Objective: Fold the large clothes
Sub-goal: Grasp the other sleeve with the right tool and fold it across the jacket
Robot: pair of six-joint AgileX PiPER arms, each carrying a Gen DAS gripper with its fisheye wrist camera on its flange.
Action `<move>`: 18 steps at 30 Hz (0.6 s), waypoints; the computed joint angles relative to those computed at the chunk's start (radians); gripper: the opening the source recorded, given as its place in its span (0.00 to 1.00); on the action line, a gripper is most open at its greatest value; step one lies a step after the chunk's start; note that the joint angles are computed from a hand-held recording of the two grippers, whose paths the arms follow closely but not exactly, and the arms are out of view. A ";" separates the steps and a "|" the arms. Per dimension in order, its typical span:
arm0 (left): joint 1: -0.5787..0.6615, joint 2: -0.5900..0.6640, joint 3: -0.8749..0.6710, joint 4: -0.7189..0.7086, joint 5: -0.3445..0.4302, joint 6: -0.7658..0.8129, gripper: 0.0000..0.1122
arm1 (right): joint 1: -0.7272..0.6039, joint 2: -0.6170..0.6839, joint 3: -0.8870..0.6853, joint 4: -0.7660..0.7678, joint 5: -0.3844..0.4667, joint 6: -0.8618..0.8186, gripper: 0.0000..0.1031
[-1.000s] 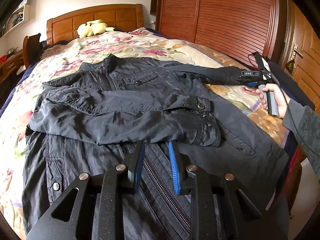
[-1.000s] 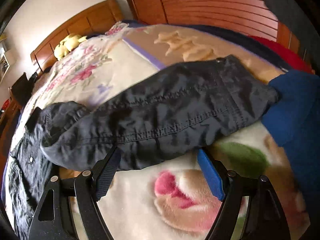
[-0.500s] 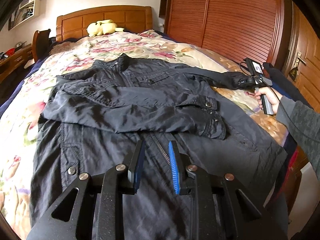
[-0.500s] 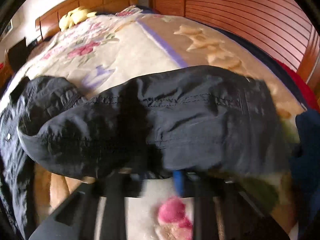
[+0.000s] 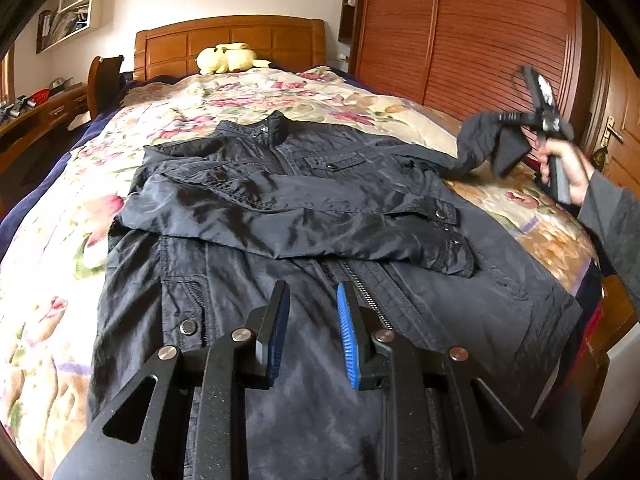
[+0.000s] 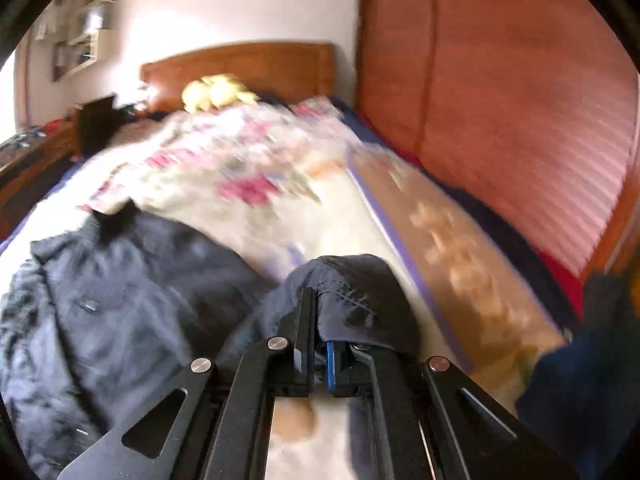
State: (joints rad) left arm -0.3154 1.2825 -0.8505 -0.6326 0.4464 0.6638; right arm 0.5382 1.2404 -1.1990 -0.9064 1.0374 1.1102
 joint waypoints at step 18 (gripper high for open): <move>0.260 -0.153 0.059 -0.097 0.150 0.188 0.23 | 0.600 0.381 -0.517 0.058 0.085 -0.064 0.04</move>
State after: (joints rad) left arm -0.0559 1.1292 -0.7912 -0.7294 0.5963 0.8513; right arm 1.1380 1.6216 -1.7156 -0.8483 1.1224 1.0467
